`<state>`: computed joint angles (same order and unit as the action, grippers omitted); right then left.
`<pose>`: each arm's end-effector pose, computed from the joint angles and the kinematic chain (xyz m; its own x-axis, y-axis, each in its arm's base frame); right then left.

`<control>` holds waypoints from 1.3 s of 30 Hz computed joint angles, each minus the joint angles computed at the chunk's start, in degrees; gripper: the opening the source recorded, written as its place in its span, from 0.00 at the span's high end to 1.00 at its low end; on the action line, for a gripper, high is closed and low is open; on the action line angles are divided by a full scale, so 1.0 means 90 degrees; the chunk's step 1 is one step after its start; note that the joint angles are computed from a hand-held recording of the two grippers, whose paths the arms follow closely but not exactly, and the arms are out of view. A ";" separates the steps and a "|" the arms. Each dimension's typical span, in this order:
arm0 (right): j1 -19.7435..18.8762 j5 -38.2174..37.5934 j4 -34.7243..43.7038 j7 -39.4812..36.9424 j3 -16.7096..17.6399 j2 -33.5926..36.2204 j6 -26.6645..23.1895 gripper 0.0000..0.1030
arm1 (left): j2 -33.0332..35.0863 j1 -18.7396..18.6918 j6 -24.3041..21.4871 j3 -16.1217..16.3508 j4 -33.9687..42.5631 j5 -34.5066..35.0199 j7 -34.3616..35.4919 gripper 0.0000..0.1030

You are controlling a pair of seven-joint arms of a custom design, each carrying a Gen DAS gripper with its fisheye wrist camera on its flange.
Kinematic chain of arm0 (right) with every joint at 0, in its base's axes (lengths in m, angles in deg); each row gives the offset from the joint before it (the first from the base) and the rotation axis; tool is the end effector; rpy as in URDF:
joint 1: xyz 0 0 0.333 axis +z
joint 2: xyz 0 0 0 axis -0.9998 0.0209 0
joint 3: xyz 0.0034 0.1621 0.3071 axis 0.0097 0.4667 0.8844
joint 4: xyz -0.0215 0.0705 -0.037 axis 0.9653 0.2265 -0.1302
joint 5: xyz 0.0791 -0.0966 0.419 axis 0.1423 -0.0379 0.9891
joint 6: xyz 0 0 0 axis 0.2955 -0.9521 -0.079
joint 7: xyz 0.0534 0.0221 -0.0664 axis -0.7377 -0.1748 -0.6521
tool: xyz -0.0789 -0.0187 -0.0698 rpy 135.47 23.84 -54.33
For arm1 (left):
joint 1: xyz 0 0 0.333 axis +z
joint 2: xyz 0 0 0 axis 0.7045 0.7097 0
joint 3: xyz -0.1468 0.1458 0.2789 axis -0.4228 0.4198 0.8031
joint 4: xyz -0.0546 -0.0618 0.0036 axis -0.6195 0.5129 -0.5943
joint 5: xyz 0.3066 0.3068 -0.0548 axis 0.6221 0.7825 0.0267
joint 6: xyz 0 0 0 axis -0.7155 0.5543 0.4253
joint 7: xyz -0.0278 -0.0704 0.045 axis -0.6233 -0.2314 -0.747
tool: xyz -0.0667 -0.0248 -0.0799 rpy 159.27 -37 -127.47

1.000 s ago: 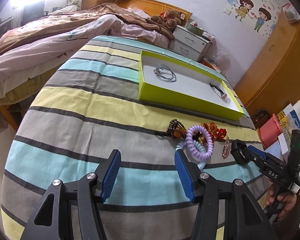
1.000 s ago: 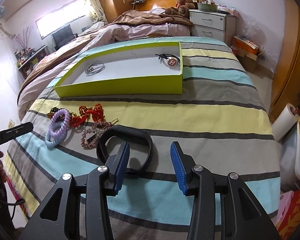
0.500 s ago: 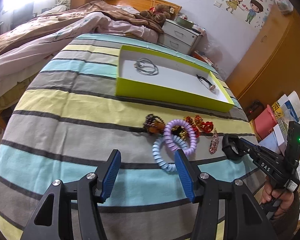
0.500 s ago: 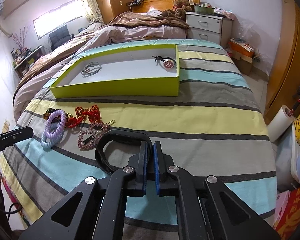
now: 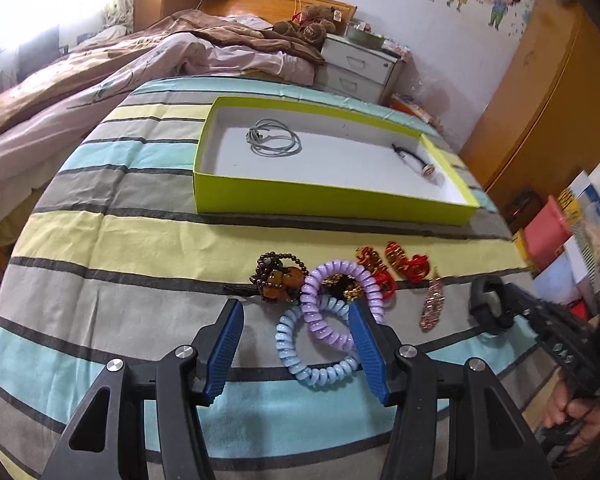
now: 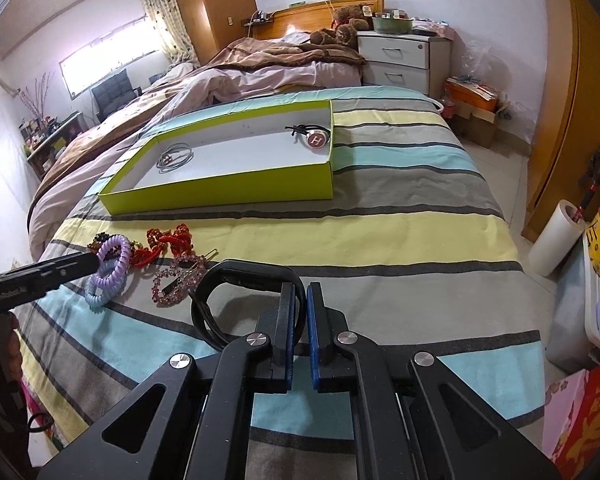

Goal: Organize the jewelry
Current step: 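Grasp the lavender coil hair tie with the left tool while the right tool grasps the black watch band, then carry both items into the box and open both tools to release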

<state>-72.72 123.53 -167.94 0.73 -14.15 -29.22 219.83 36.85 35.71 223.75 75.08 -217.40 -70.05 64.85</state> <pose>0.5458 0.1242 0.3999 0.1657 -0.9725 -0.1634 -0.7534 -0.0180 -0.6573 0.5585 -0.1910 0.4170 -0.0939 -0.9719 0.2156 -0.8230 -0.0461 -0.5662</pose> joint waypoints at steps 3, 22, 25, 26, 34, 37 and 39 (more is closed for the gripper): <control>0.0027 0.0178 0.0034 -0.0168 0.0007 0.0022 0.0015 0.94 | 0.0021 0.0012 -0.0086 0.0042 0.0011 0.1017 -0.0782 0.54; 0.0053 0.0962 0.0098 -0.0792 0.0034 0.0015 0.0005 0.94 | 0.0074 -0.0022 -0.0060 -0.0002 0.0062 0.1208 -0.0618 0.90; 0.0042 0.0916 0.0093 -0.0741 0.0037 0.0017 0.0025 0.94 | 0.0041 -0.0023 0.0005 -0.0007 0.0024 0.1068 -0.0510 0.90; 0.0039 0.0918 0.0098 -0.0741 0.0032 0.0016 0.0022 0.94 | 0.0029 -0.0024 0.0012 -0.0010 0.0009 0.1012 -0.0466 0.90; 0.0087 0.0926 0.0088 -0.0727 0.0016 -0.0038 0.0109 0.94 | -0.0146 -0.0046 0.0149 -0.0004 -0.0121 0.0375 0.0037 0.90; 0.0158 0.1071 0.0102 -0.0835 -0.0008 -0.0072 0.0170 0.94 | -0.0211 -0.0047 0.0173 0.0010 -0.0130 0.0359 0.0058 0.90; 0.0194 0.1097 0.0127 -0.0851 -0.0024 -0.0080 0.0188 0.94 | -0.0250 -0.0052 0.0199 0.0025 -0.0128 0.0289 0.0125 0.90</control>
